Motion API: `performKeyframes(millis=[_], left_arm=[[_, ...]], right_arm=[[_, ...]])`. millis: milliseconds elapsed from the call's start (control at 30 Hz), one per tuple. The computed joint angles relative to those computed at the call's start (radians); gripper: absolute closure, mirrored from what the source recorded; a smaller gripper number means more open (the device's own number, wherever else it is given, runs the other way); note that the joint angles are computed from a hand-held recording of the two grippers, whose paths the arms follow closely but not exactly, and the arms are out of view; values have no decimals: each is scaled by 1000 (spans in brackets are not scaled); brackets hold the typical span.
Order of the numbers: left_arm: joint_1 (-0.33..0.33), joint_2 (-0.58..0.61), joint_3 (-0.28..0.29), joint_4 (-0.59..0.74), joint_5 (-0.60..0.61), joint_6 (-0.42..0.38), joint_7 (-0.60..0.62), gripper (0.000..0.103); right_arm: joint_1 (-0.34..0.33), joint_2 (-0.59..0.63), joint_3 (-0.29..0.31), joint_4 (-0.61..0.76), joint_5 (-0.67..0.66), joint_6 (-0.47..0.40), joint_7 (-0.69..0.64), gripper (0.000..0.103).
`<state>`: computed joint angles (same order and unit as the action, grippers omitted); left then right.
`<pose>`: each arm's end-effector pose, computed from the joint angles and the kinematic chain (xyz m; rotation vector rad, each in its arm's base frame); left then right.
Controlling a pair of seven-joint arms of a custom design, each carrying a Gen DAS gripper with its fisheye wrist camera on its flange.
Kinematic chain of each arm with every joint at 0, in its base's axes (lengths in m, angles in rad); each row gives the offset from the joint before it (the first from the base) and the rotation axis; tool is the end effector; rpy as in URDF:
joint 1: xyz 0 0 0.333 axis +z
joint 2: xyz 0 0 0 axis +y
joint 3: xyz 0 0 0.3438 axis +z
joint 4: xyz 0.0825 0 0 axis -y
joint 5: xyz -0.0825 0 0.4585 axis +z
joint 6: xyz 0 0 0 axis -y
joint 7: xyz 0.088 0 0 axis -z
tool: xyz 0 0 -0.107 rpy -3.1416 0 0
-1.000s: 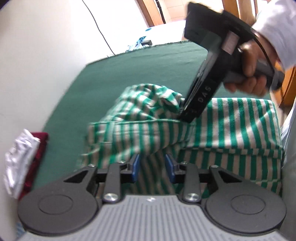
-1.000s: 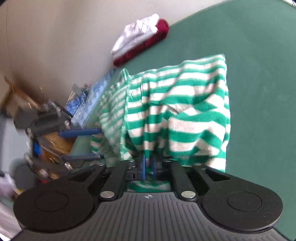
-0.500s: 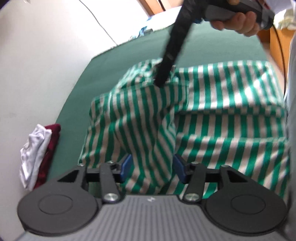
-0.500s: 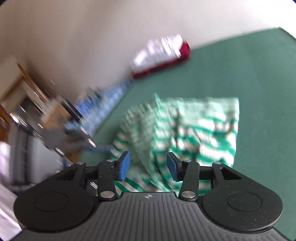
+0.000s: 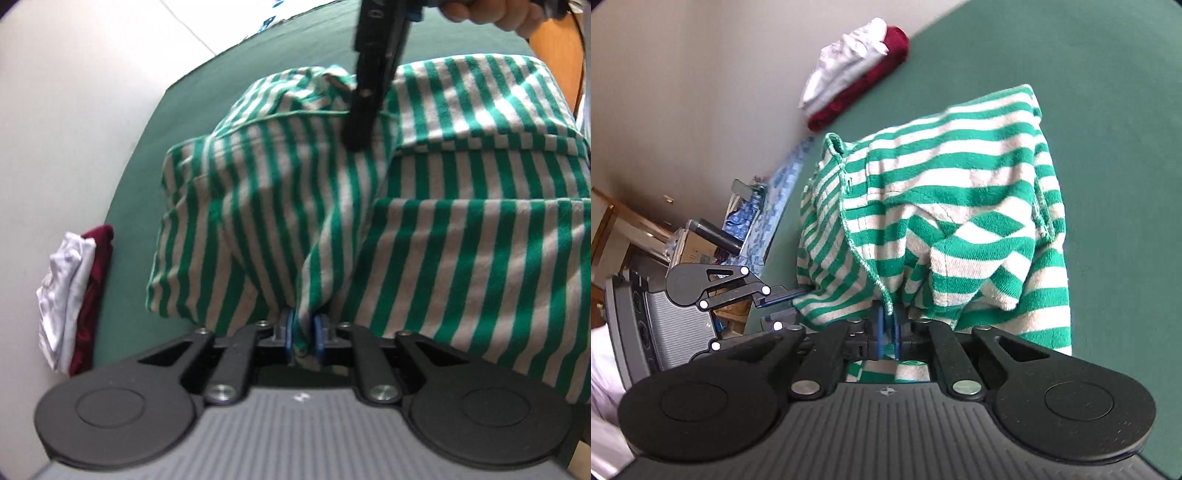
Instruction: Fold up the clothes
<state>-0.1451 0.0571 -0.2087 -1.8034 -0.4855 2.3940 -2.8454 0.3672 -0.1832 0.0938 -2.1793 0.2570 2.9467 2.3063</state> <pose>0.6518 -0.2415 0.5740 0.4814 2.5246 -0.5908 0.5502 0.2583 0.5793 -1.1208 1.8766 -0.0347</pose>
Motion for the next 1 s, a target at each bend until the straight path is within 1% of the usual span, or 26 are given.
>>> performKeyframes(millis=[33,67,100,133,167,200,233,267,300,367,400,433,500,567,633,667,767,800,833,867,900,933,967,1000], left_arm=[[1,-7,-1,-8,-11,-1,12,82],[2,-8,0,-2,-17,-24,5,81],[3,-7,2,10,-21,-57,-9,77],[4,-8,4,19,-22,-87,-16,69],[5,-9,5,24,-21,-102,-10,68],[6,-13,6,24,-24,-104,3,68],[8,-13,9,34,-28,-114,1,68],[9,-8,11,54,-29,-133,-14,68],[10,1,11,79,-37,-154,-38,67],[13,24,8,132,-68,-192,-99,62],[12,34,4,150,-88,-201,-128,56],[9,45,-3,159,-95,-196,-149,49],[-3,69,-17,166,-88,-164,-180,49],[-16,91,-29,167,-62,-141,-227,51],[-21,93,-39,148,-53,-130,-252,53],[-19,80,-43,126,-64,-125,-248,52],[-19,47,-45,74,-98,-127,-243,39],[-21,38,-44,59,-104,-117,-234,36],[-22,29,-42,47,-112,-104,-219,36],[-24,21,-40,36,-119,-91,-204,36],[-23,20,-35,41,-125,-94,-206,36],[-21,24,-29,60,-130,-110,-221,38],[-17,37,-24,87,-137,-121,-244,38],[-14,55,-21,121,-145,-127,-274,38]], right_arm=[[-29,-5,22,8,-69,-22,29,97],[-52,-10,39,16,-135,-43,52,93],[-62,-18,46,21,-183,-60,51,88],[-44,-25,28,24,-166,-72,9,86],[-21,-29,3,29,-136,-83,-42,81],[-3,-19,-17,37,-70,-81,-99,79],[-20,-35,-2,23,-74,-58,-86,79],[-72,-63,41,-9,-148,-25,-9,79],[-150,-103,104,-40,-285,-24,136,79],[-235,-137,168,-58,-408,-51,274,79],[-241,-133,170,-59,-433,-55,302,81],[-226,-115,157,-51,-437,-68,302,82],[-175,-66,116,-11,-426,-139,244,86],[-170,-38,113,20,-495,-225,234,95],[-150,-37,91,21,-504,-223,231,95],[-142,-44,86,30,-519,-254,209,93],[-134,-38,91,85,-604,-381,157,91],[-124,-40,79,84,-589,-380,144,88],[-113,-51,60,67,-549,-340,138,86],[-105,-67,44,43,-508,-295,131,85],[-106,-102,33,-5,-480,-220,145,83],[-129,-114,44,-27,-483,-149,197,79],[-175,-113,76,-29,-517,-99,283,70],[-227,-110,114,-26,-565,-69,371,66]])
